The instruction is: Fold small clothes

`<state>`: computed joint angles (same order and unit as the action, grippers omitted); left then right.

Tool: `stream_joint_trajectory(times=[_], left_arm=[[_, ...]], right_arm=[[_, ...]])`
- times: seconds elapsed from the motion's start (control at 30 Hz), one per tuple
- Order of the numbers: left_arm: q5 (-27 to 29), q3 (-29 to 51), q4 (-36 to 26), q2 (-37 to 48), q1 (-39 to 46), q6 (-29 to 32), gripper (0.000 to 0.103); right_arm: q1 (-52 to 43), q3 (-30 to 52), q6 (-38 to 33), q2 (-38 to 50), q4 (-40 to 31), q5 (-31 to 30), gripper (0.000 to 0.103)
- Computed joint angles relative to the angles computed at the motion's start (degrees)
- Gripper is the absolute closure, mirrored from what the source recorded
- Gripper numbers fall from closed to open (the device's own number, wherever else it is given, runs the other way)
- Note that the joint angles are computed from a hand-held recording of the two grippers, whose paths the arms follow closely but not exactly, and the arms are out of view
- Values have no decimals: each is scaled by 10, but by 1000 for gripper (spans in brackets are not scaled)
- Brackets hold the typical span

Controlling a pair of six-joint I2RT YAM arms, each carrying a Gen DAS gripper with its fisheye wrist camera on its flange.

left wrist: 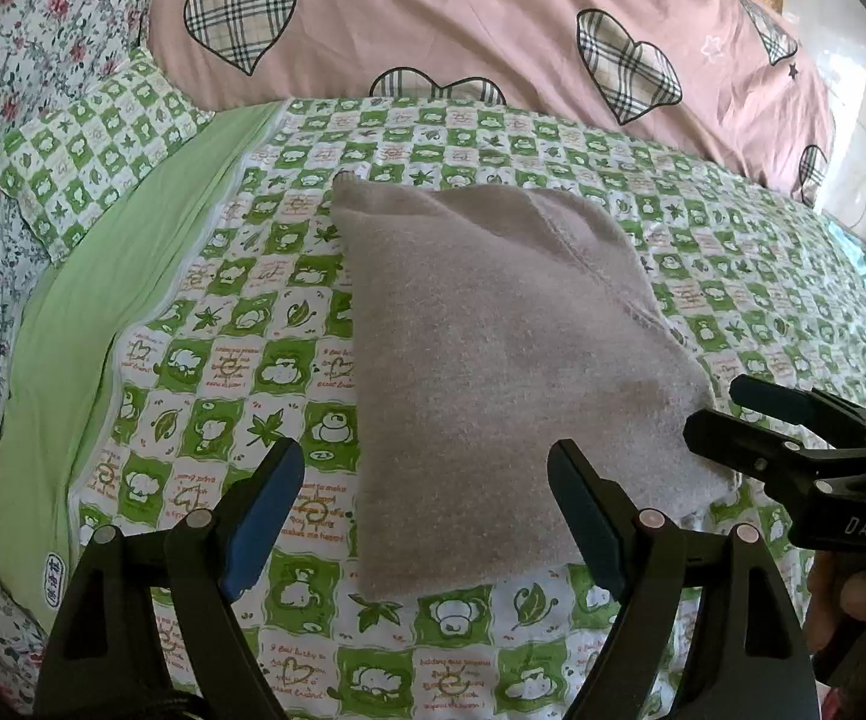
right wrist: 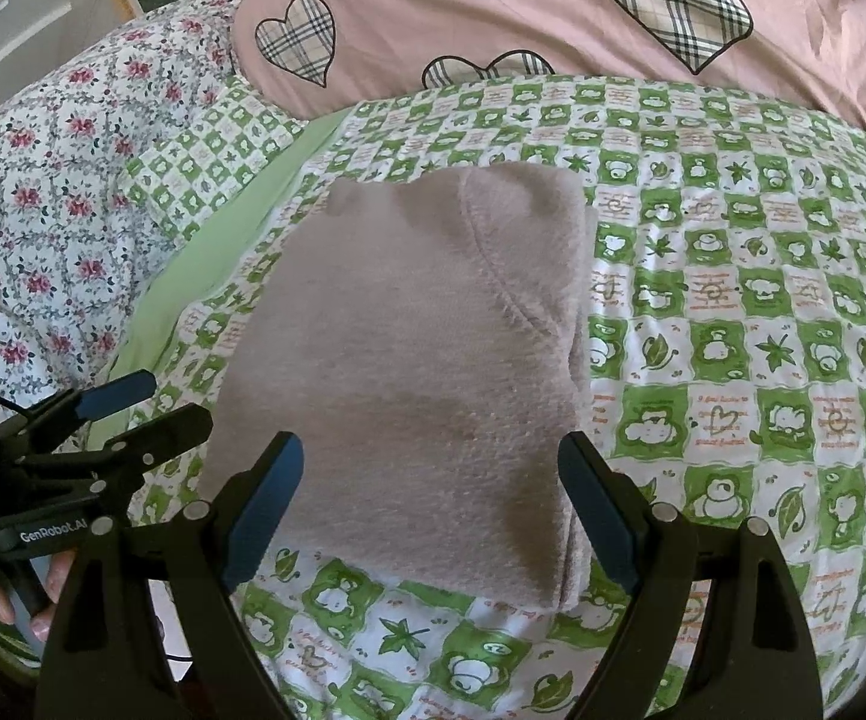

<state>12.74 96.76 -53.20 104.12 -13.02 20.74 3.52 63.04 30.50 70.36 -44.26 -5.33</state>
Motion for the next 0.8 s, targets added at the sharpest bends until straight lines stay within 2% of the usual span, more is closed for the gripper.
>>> stream_joint_trajectory(times=[0.8], left_arm=[[-2, 0, 0, -1, 0, 2, 18]], right_arm=[[16, 9, 11, 13, 1, 4, 16]])
